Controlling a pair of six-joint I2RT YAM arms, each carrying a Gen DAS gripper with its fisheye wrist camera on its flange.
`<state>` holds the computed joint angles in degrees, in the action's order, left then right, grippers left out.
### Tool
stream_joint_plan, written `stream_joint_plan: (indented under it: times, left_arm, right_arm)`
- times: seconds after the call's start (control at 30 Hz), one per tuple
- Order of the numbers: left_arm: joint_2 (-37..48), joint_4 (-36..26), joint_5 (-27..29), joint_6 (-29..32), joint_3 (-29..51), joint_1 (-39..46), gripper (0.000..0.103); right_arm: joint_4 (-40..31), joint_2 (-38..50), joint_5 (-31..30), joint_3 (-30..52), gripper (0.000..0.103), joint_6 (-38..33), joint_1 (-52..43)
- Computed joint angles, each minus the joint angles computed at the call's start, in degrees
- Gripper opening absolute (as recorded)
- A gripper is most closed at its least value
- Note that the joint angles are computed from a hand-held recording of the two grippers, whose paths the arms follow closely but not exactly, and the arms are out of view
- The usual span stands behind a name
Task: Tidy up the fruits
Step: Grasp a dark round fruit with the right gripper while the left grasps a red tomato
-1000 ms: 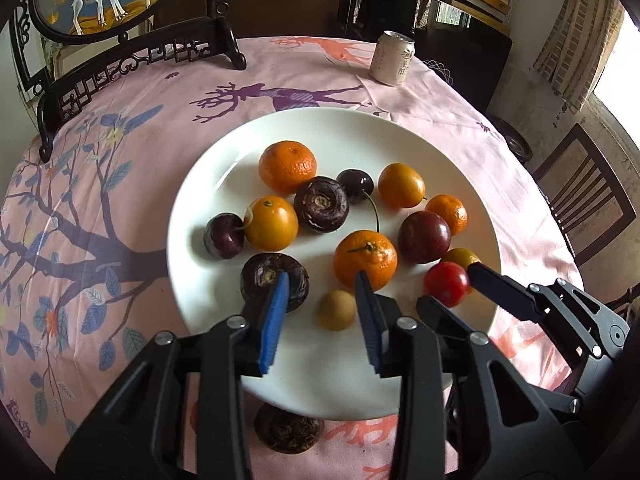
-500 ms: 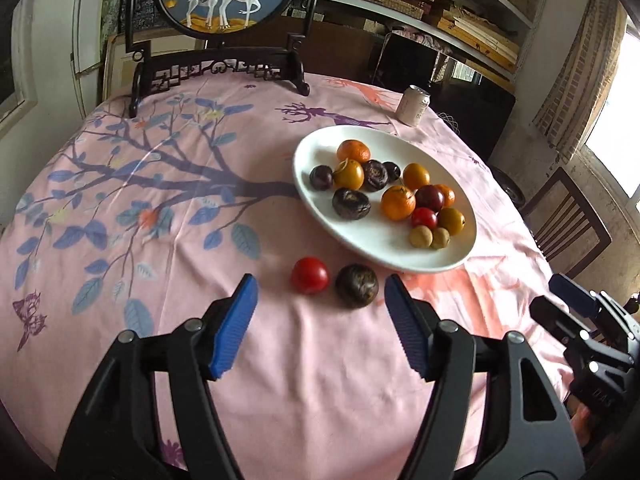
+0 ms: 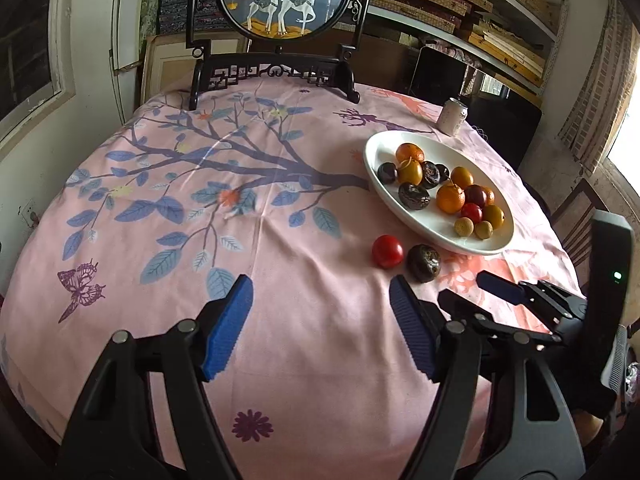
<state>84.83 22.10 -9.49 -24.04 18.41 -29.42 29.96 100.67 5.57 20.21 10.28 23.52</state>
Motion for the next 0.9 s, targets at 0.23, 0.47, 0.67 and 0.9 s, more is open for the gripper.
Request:
stream_joint_plan:
  times: [0.23, 0.47, 0.67, 0.9]
  left_arm:
    - [-0.20, 2.84, 2.98, 0.88, -1.75, 3.88, 0.072]
    - [2.92, 1.85, 1.64, 0.93, 0.80, 2.13, 0.072]
    - [12.04, -1.71, 0.65, 3.12, 10.56, -2.31, 0.072]
    - [28.35, -6.45, -1.93, 5.86, 26.55, -5.81, 0.072]
  right_arm:
    - [-4.98, 10.53, -1.66, 11.02, 0.048, 0.26, -2.26]
    - [-4.96, 7.72, -0.90, 8.89, 0.041, -0.39, -2.17]
    - [-4.72, -6.68, -1.69, -4.54, 0.041, -1.26, -4.35]
    - [-5.63, -18.74, -8.67, -14.54, 0.041, -4.63, -14.40]
